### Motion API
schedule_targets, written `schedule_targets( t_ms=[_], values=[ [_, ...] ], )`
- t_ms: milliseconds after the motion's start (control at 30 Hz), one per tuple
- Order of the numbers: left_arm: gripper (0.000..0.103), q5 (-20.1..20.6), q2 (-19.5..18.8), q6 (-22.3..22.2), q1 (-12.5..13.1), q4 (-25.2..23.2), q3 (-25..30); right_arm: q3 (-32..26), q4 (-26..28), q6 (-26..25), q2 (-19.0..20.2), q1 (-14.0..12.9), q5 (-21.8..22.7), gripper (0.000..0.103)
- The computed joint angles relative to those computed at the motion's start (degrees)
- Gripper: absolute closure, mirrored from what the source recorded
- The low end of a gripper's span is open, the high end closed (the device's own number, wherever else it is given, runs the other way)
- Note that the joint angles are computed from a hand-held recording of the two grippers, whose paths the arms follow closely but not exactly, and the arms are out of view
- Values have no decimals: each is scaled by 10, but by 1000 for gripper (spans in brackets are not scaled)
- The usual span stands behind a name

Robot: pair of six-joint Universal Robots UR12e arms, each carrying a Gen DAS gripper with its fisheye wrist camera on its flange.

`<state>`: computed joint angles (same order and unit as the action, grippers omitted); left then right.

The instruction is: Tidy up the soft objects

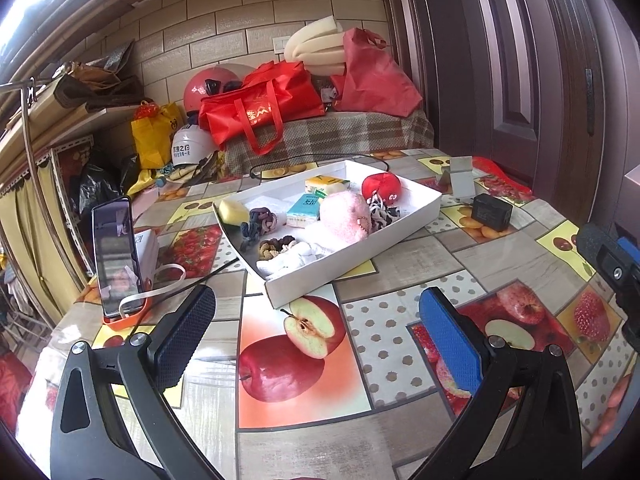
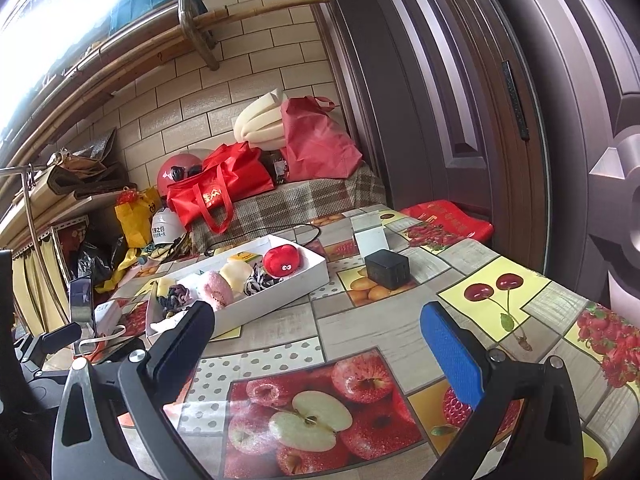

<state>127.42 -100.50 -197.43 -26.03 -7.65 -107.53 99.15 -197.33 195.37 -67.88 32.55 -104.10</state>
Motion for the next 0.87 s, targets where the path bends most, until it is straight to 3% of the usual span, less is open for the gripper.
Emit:
schedule_targets(
  t_ms=[133, 533, 867],
  values=[
    [0, -25, 10, -5, 1, -15, 2, 0, 0, -1, 0, 0, -1, 0],
    [0, 1, 14, -18, 0, -41, 12, -1, -10, -22, 3, 4, -12, 0],
    [0, -19, 11, -15, 3, -50, 18, -1, -9, -22, 3, 4, -11, 0]
  ],
)
